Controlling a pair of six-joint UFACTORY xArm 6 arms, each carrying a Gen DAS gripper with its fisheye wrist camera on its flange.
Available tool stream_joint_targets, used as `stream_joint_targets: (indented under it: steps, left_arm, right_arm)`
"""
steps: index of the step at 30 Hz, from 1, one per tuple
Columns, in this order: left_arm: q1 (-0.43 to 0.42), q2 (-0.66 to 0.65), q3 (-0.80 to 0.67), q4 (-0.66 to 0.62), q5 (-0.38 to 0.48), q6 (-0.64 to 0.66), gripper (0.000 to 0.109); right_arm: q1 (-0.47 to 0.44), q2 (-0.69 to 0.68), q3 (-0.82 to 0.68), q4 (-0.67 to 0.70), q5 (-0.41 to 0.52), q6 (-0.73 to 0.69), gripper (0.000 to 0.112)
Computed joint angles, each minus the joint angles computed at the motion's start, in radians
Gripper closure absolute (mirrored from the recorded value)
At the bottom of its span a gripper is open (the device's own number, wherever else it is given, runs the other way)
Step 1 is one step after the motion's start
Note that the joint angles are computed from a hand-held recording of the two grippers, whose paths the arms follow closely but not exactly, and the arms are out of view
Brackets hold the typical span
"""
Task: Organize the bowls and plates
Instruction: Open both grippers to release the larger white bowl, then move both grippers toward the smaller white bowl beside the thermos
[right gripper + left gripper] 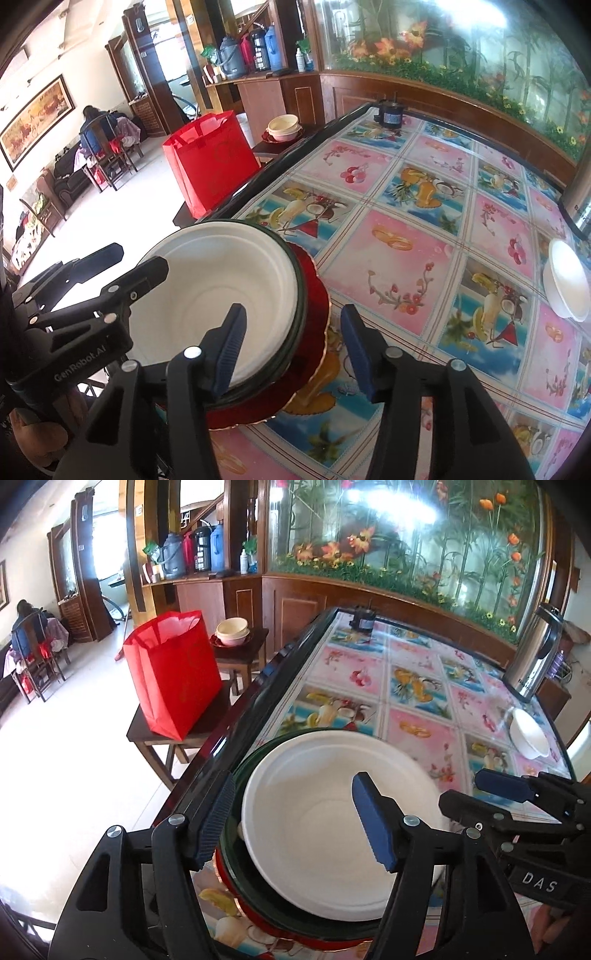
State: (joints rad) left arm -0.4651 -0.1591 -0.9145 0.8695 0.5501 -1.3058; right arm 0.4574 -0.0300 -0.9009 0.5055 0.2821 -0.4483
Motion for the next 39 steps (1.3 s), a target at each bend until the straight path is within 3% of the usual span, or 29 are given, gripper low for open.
stream_joint_targets:
  steps: [4, 14, 23, 29, 39]
  left_arm:
    - [-0.024, 0.017, -0.029, 0.056, 0.016, -0.044, 0.042]
    - [-0.066, 0.133, -0.146, -0.014, -0.048, 0.004, 0.042]
    - [-0.14, 0.319, -0.351, -0.099, -0.028, 0.113, 0.042]
    - [-0.177, 0.477, -0.542, -0.22, -0.007, 0.248, 0.042]
    - [-0.239, 0.806, -1.008, -0.426, 0.126, 0.486, 0.042]
  right_arm:
    - [-0.01, -0.021, 0.021, 0.037, -0.017, -0.021, 0.052]
    - [-0.076, -0.053, 0.067, 0.067, -0.033, -0.024, 0.044]
    - [-0.2, -0.085, 0.105, 0.036, -0.022, -0.011, 0.043]
    - [-0.309, -0.081, 0.1, 0.053, 0.004, -0.041, 0.042]
    - [-0.481, -0.007, 0.016, 0.077, 0.047, -0.095, 0.041]
